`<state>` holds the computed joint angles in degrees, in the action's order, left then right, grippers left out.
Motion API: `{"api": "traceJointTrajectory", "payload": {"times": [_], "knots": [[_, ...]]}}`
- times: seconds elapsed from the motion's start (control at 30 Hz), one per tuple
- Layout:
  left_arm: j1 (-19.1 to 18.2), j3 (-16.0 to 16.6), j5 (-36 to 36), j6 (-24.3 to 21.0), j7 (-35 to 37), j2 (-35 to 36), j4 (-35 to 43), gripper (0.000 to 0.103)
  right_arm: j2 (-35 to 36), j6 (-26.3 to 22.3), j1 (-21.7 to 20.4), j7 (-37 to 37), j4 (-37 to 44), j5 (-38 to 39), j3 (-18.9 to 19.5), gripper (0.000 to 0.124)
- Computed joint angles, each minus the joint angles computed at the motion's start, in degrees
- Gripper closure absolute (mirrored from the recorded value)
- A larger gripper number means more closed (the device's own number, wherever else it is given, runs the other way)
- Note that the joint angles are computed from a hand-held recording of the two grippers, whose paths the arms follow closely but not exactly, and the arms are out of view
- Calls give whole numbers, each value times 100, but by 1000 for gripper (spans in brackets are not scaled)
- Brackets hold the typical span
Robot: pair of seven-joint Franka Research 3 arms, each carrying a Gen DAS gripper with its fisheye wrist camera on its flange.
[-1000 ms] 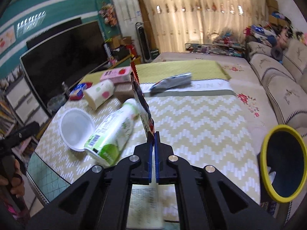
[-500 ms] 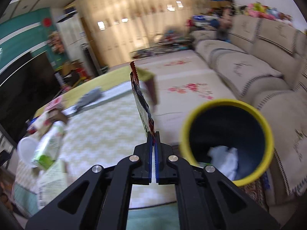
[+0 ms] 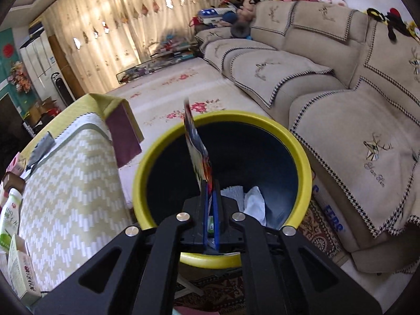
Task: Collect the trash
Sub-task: 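Carry the red packet over the bin and open the right gripper, then grasp the green-and-white juice bottle with the left gripper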
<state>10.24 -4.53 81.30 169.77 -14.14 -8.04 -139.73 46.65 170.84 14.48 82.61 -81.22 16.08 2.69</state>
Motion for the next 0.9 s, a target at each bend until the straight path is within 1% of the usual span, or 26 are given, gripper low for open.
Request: {"api": "traceJointTrajectory", "payload": {"times": [0.17, 0.27, 0.43, 0.6, 0.77, 0.8, 0.9], "knots": [[-54, -4, -278, -9, 322, 158, 117, 5, 88, -22, -117, -80, 82, 79, 120, 115], [-78, 0, -372, 0, 447, 247, 182, 5, 46, 32, -247, -230, -6, 160, 256, 115], [-134, 40, -627, 16, 752, 493, 345, 5, -45, 99, -342, -383, -134, 297, 382, 113], [-199, 149, -1078, -53, 1280, 883, 625, 5, -75, 120, -431, -539, -192, 433, 506, 109], [-245, 303, -2005, -33, 2178, 1319, 953, 5, -99, 105, -465, -693, -204, 526, 588, 108], [-266, 326, -2180, -101, 2374, 1414, 1053, 5, -96, 100, -462, -711, -196, 543, 592, 108], [-397, 427, -2284, -364, 2624, 1616, 1316, 5, -89, 72, -476, -777, -174, 594, 626, 108]]}}
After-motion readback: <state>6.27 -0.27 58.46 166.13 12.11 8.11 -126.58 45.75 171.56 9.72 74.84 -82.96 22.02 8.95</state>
